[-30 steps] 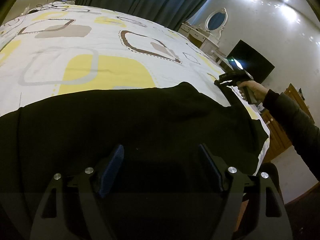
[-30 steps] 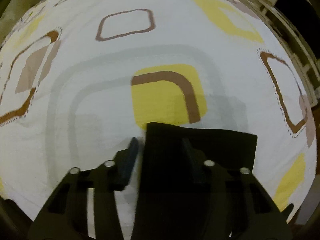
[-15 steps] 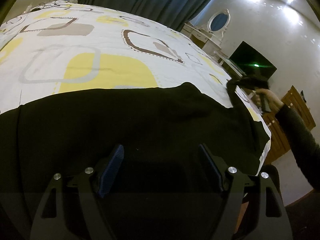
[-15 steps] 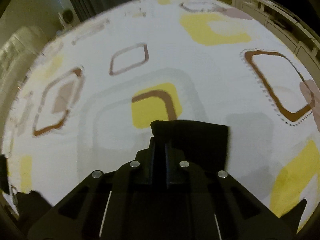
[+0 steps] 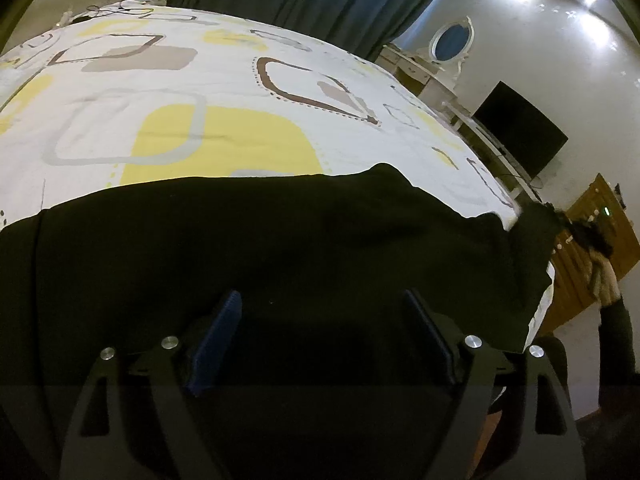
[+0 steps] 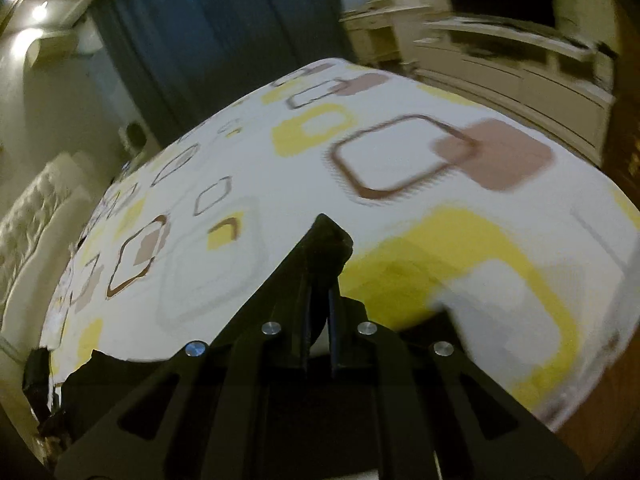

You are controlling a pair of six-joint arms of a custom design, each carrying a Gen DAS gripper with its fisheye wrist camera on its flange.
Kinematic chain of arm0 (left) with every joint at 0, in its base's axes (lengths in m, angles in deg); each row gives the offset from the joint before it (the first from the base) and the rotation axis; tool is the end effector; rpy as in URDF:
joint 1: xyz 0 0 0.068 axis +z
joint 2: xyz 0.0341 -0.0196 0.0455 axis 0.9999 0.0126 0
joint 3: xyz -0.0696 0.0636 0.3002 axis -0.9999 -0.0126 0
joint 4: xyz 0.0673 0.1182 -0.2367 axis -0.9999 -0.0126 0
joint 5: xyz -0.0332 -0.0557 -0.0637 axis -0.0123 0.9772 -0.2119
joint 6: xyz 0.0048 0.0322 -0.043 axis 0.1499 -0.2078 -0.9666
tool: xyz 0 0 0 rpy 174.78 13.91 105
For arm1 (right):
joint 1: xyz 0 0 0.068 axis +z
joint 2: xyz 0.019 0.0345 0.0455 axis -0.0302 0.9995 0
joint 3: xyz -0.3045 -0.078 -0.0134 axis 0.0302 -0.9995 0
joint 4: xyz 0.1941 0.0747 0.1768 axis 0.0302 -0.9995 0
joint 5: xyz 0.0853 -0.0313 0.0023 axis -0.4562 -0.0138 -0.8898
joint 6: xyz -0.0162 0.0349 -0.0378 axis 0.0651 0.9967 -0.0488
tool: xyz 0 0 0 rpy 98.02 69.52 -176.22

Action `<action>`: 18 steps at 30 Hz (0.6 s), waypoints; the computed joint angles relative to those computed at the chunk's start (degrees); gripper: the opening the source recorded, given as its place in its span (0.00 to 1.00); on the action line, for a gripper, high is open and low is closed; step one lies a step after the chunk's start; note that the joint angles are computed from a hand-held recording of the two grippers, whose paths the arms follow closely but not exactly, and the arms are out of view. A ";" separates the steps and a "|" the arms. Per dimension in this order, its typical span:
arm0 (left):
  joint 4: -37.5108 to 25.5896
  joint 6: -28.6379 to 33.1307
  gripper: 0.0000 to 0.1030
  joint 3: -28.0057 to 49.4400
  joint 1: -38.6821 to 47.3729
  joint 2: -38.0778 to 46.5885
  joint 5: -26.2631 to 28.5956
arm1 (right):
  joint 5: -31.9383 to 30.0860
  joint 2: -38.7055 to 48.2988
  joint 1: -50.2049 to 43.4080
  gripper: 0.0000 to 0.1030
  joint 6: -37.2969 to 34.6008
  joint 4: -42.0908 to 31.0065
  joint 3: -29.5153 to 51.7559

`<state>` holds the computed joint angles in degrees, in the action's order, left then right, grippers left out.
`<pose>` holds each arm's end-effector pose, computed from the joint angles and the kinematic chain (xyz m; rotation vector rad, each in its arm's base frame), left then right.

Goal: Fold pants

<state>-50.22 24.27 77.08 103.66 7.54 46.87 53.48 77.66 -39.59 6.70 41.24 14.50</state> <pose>0.2279 0.0355 0.1401 0.1492 2.3975 -0.6692 0.2135 -0.1430 0.2359 0.5226 2.2401 0.3105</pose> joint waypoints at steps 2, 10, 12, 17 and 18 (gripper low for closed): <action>0.23 -0.62 0.79 -0.08 -0.34 -0.13 -0.49 | -2.21 -0.15 -4.86 0.06 -3.76 -1.14 -2.36; 0.97 -1.86 0.81 -0.81 -2.81 -1.30 -4.09 | -6.97 9.27 -17.16 0.06 -13.30 3.83 -10.76; 1.31 -2.03 0.81 -1.15 -3.29 -1.66 -4.91 | -8.08 10.79 -19.06 0.06 -14.20 5.25 -12.35; 1.69 -2.21 0.81 -1.58 -3.51 -1.98 -5.28 | -13.25 13.15 -24.65 0.07 -15.96 5.49 -14.35; 1.74 -2.28 0.81 -1.61 -3.55 -1.99 -5.31 | -13.91 14.50 -25.57 0.09 -16.57 4.14 -13.85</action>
<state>-48.48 21.99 75.47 100.11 5.55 41.56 39.56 92.16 -65.16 -9.87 45.38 0.64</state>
